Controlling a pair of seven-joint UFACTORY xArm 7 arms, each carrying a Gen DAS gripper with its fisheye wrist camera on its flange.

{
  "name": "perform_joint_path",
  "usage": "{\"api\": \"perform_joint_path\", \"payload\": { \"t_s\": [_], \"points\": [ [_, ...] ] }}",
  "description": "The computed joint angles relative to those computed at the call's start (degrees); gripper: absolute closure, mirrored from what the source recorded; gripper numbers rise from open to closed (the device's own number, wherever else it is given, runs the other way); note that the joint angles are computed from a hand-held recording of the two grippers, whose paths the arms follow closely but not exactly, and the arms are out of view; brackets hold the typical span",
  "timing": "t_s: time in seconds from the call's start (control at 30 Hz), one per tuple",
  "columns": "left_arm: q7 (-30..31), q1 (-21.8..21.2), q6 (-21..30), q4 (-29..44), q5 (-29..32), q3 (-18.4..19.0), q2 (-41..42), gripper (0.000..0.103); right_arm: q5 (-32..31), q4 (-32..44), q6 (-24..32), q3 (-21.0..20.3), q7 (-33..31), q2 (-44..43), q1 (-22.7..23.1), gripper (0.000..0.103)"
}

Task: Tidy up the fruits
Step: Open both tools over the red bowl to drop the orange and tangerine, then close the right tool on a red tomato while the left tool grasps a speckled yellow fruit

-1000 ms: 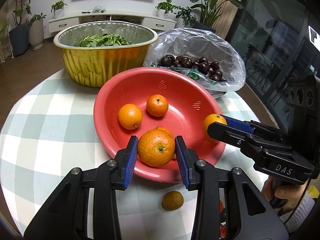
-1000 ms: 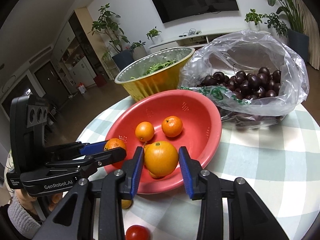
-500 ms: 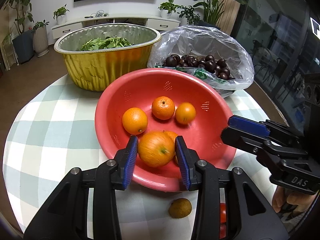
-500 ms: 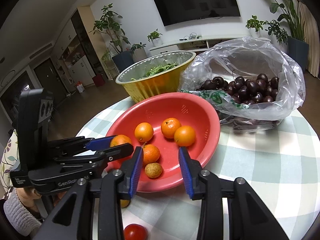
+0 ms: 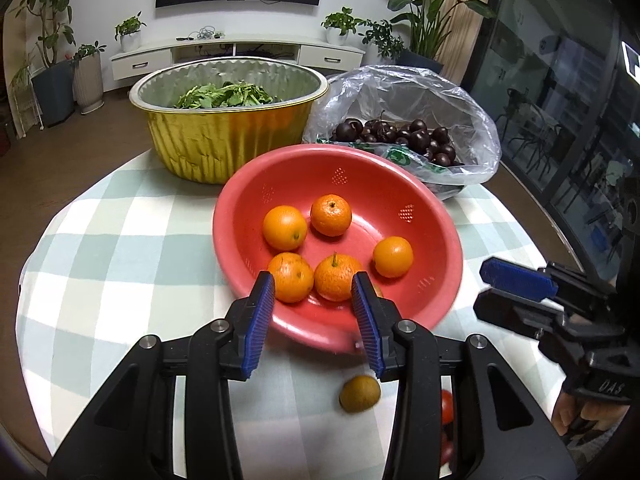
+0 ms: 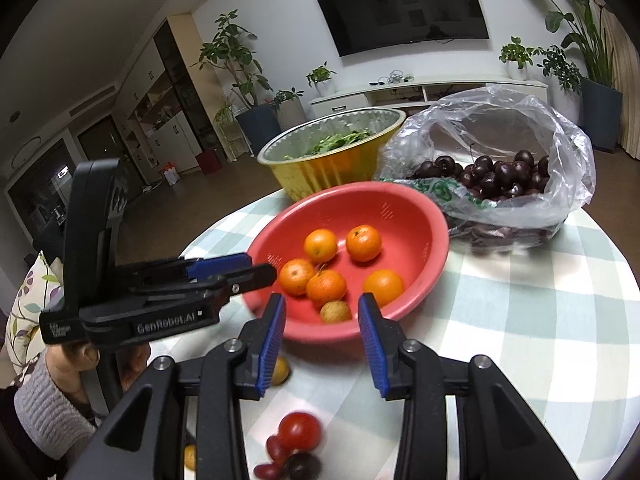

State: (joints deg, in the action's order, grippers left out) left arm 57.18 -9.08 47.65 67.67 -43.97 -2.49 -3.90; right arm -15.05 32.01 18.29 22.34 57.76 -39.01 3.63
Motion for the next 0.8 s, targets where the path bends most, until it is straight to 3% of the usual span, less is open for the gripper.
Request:
{"api": "perform_joint_path", "payload": {
  "t_s": [0.27,0.6,0.8],
  "points": [
    [2.58,0.80,2.86,-5.51,-1.90,2.58,-5.91,0.064,0.36,0.85,5.14,1.94,-0.38,2.69,4.80,0.057],
    [4.43,0.14,4.87,-10.75,-1.59,4.98,-11.41,0.064,-1.17,2.66,10.04,0.72,0.67,7.90,8.49,0.057],
    [4.53,-0.49,4.78,-12.64,-0.78,5.38,-12.92,0.064,0.20,1.45,9.60,-1.57,1.23,7.68,10.54,0.061]
  ]
}}
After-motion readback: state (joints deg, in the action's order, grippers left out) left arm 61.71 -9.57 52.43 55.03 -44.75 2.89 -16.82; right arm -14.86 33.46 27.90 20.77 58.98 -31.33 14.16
